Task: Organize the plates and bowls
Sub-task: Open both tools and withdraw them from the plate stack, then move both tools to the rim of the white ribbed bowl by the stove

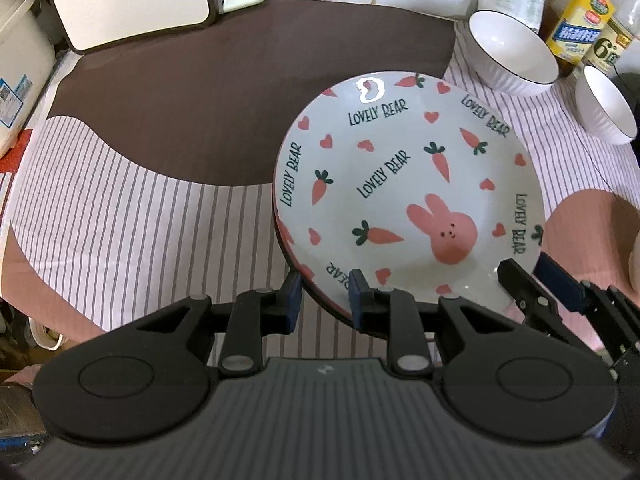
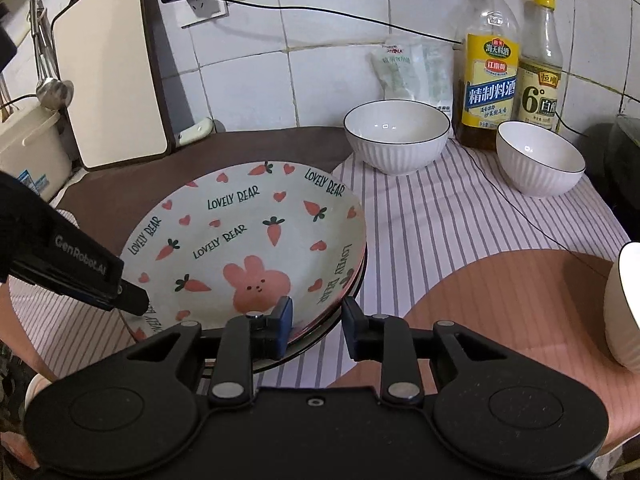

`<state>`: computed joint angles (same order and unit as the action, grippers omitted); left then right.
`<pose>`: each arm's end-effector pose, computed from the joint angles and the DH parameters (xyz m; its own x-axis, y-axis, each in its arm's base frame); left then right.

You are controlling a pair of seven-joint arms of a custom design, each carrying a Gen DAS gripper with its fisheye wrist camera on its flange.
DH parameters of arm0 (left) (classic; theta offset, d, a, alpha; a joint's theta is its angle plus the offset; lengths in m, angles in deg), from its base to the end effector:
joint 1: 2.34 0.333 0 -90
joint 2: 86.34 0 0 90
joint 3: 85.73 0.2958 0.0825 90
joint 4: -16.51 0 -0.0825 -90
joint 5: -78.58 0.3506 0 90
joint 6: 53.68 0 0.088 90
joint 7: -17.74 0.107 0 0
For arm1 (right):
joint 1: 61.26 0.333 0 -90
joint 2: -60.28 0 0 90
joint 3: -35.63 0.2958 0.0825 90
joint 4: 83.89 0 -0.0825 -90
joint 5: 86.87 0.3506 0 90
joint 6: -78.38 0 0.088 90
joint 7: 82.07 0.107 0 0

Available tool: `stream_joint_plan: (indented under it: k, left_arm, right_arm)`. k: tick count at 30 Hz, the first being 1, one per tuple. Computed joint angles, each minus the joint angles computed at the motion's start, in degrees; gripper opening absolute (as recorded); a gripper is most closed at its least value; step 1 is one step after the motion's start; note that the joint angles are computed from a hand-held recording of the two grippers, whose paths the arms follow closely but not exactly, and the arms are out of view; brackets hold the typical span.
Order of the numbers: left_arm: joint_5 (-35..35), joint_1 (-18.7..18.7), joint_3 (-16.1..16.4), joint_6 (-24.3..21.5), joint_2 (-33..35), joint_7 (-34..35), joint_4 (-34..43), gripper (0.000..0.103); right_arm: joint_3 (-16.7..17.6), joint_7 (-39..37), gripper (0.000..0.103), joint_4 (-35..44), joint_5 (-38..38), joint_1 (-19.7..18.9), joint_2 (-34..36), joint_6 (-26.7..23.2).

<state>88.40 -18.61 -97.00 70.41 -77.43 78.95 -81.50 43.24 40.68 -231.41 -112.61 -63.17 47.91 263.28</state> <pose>0.5401 -0.2663 0.5151 -0.0497 -0.9985 0.0241 -0.9463 0.0393 -0.3210 0.4484 0.0886 0.4384 0.0431 -0.9951 -0.0893 -0.6592 0.0388 -0.7510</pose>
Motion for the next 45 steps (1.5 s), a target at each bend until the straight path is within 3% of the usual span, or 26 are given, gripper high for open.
stream_joint_plan:
  k: [2,3,8,15,19,23,28,32,39,42,45]
  left_arm:
    - [-0.79,0.12,-0.16,0.23,-1.06,0.65,-0.66,0.023]
    - [-0.89,0.10,-0.27,0.03,-1.54,0.84,-0.76,0.024]
    - [-2.19,0.25,-1.02,-0.45,-4.62,2.54,-1.78,0.037]
    - [-4.46,-0.10,-2.72,2.02,-9.48,4.00,-3.79,0.045]
    - [-4.98,-0.79,-3.90,4.63,-11.23,4.71,-4.63,0.051]
    - [-5.73,-1.84,-5.00,8.52,-11.50,5.91,-4.99,0.056]
    - [-5.26,-3.82,-6.20,13.35,-9.56,6.66,-3.95,0.064]
    - [-5.34,-5.86,-6.66,16.65,-6.50,6.90,-2.39,0.066]
    - [-4.13,-10.01,-6.08,25.34,-0.18,4.88,-0.61,0.073]
    - [-1.95,-12.21,-5.26,27.67,3.29,3.55,1.34,0.074]
    - [0.32,-14.41,-3.88,29.80,6.87,2.63,3.82,0.078]
  right_arm:
    - [1.53,-0.72,0.031,-0.60,-2.05,-2.02,-1.76,-0.14]
    - [-0.36,-2.19,0.031,-1.22,-2.09,-0.41,-2.70,0.07]
    - [-16.63,-13.39,0.033,-4.95,3.10,14.71,-9.49,-1.47]
    - [-25.17,-25.04,0.047,-10.64,6.42,19.81,-21.56,-3.45]
    - [-27.04,-30.00,0.056,-14.76,7.49,18.50,-27.04,-1.72]
    - [-26.57,-33.45,0.064,-18.72,8.74,14.47,-30.45,1.37]
    - [-29.45,-37.31,0.066,-21.65,10.19,12.93,-33.86,1.36]
    - [-28.49,-38.29,0.066,-23.17,12.10,9.25,-33.58,2.27]
    - [-26.40,-38.31,0.076,-24.67,13.16,3.20,-26.66,10.57]
    - [-23.43,-38.03,0.091,-24.50,12.79,-1.57,-20.64,16.61]
    - [-24.45,-36.89,0.093,-23.82,10.85,-3.01,-15.07,21.86]
